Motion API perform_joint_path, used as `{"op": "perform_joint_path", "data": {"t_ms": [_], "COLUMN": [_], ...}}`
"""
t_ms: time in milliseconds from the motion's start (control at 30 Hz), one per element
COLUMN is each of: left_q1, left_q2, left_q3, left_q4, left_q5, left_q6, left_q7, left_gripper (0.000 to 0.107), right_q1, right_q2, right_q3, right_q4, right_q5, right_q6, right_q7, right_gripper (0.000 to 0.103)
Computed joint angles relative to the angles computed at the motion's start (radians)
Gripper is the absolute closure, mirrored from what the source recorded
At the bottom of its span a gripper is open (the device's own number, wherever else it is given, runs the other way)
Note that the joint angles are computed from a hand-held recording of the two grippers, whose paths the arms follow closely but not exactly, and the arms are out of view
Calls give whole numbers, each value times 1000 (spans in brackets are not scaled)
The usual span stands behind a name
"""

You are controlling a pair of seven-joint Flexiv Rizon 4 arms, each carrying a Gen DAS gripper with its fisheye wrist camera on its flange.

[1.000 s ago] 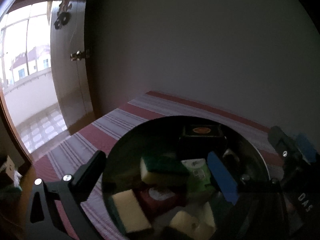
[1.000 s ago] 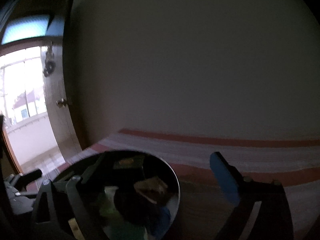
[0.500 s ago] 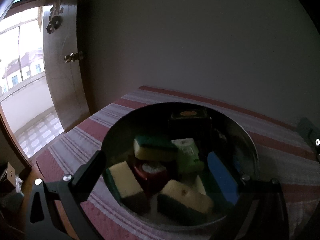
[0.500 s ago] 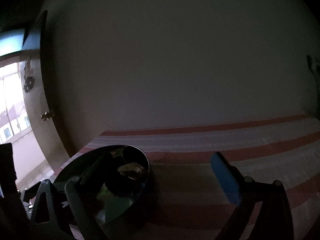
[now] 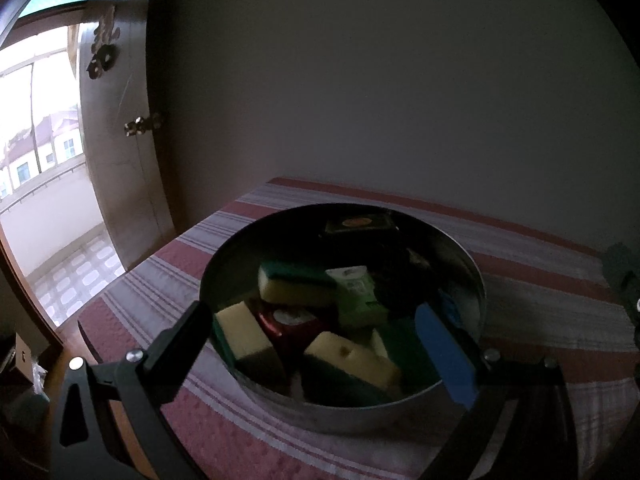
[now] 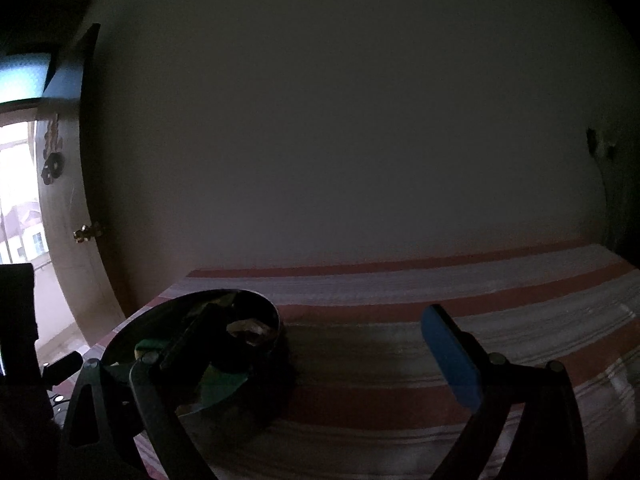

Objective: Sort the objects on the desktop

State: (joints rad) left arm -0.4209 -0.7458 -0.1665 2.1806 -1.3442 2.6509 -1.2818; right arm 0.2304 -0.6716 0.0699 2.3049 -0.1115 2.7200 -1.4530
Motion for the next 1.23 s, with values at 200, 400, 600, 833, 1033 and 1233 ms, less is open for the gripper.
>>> {"op": "perform_joint_path", "data": {"t_ms": [200,400,600,833,1033,1233], "left_q1": [-2,-9,-18,-11,-17,-18], "left_q2": [3,10,7,17,22,22], "left_q3": [-4,-6,-11,-18,-15,-22], "left_q4": [-1,10,5,9,16,3], "left_q5": [-15,-23,-44,-46,-31,-40], "left_q6": [0,14,36,24,21,11], "left_q7": [11,5,27,21,-6,17], "left_gripper": [4,4,4,4,4,4], "right_q1": [12,17,14,-1,-21,-28], "right_q2": [-4,-10,-13,-17,-21,-22], "right_q3": [0,-2,-2,-4,-4,-13], "right_q4": [0,-10,-7,-4,-6,-12], "right_q5": [29,34,27,11,-4,4], "right_q6": [28,28,37,38,34,13], "right_q7": [-15,-12,-14,-4,21,33], "right_gripper": [3,3,3,3,3,3]}}
